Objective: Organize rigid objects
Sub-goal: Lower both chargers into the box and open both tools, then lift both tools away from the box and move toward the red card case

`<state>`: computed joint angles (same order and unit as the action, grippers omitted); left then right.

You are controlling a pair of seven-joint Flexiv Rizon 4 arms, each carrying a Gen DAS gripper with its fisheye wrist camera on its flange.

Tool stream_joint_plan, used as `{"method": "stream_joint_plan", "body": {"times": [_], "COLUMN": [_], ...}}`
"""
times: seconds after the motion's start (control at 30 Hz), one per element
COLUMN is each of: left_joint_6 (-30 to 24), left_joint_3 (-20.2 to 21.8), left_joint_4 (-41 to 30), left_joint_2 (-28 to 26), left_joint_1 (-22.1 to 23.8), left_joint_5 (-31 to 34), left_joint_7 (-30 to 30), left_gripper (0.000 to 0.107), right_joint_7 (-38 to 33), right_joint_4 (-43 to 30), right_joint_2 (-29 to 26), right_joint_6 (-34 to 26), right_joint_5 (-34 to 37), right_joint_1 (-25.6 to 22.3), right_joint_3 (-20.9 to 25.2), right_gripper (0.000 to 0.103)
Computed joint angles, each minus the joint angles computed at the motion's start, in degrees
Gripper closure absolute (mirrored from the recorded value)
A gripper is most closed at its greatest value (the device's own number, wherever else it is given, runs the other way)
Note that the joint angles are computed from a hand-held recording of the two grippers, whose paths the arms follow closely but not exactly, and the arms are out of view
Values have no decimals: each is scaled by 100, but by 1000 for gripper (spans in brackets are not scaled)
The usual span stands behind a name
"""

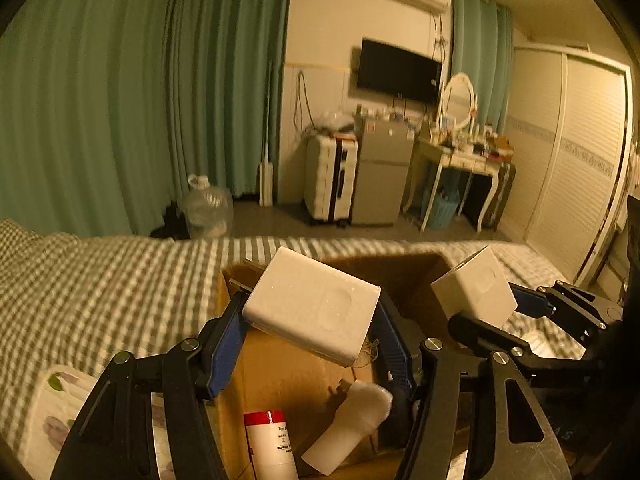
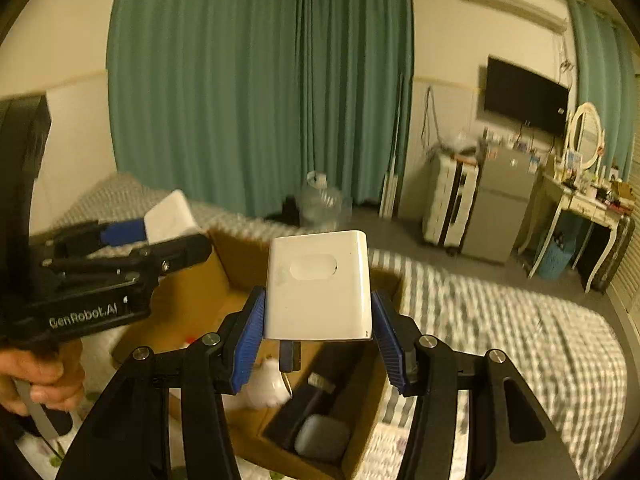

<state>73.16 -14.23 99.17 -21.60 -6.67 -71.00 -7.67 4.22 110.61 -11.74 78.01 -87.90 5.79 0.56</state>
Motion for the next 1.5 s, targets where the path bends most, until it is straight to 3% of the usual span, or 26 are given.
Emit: {"method": "stream_joint_plan", "body": {"times": [0.2, 0.47, 0.7, 0.93, 1.2, 1.27, 1.4, 1.5], "left_joint_6": [-84, -305, -531, -529, -683, -661, -713, -832], "left_joint_3": [66, 9, 67, -102, 333, 481, 803, 1013], "left_joint_4": [-80, -195, -251, -19, 226, 280, 351, 374], "left_joint_2": [-296, -410, -359, 192, 1056, 1281, 1735, 1998], "left_joint_1": [39, 220, 349, 501, 219, 106, -81, -167], "left_joint_5": [817, 1663, 2059, 1210, 7, -274, -797, -996], "left_joint_7": [-641, -1431, -2081, -1469, -820, -681, -401, -348], "left_gripper": [44, 42, 41, 41, 41, 41, 41, 41], "right_joint_7": [-338, -553, 446, 375, 116, 149, 297, 281], "right_joint_4": [35, 115, 283, 499, 544, 526, 454, 367], "right_joint_2": [-375, -476, -83, 551, 1299, 1510, 1895, 2160], "right_joint_6": [13, -313, -413, -765, -1329, -1549, -1694, -1965], "right_joint_5": [391, 315, -405, -134, 96, 34, -116, -197], "right_joint_1": [57, 235, 30, -56, 93, 136, 152, 200], "right_joint_3": [-90, -159, -78, 186, 536, 644, 804, 1002], "right_gripper": [51, 51, 47, 46, 45, 32, 27, 13]}}
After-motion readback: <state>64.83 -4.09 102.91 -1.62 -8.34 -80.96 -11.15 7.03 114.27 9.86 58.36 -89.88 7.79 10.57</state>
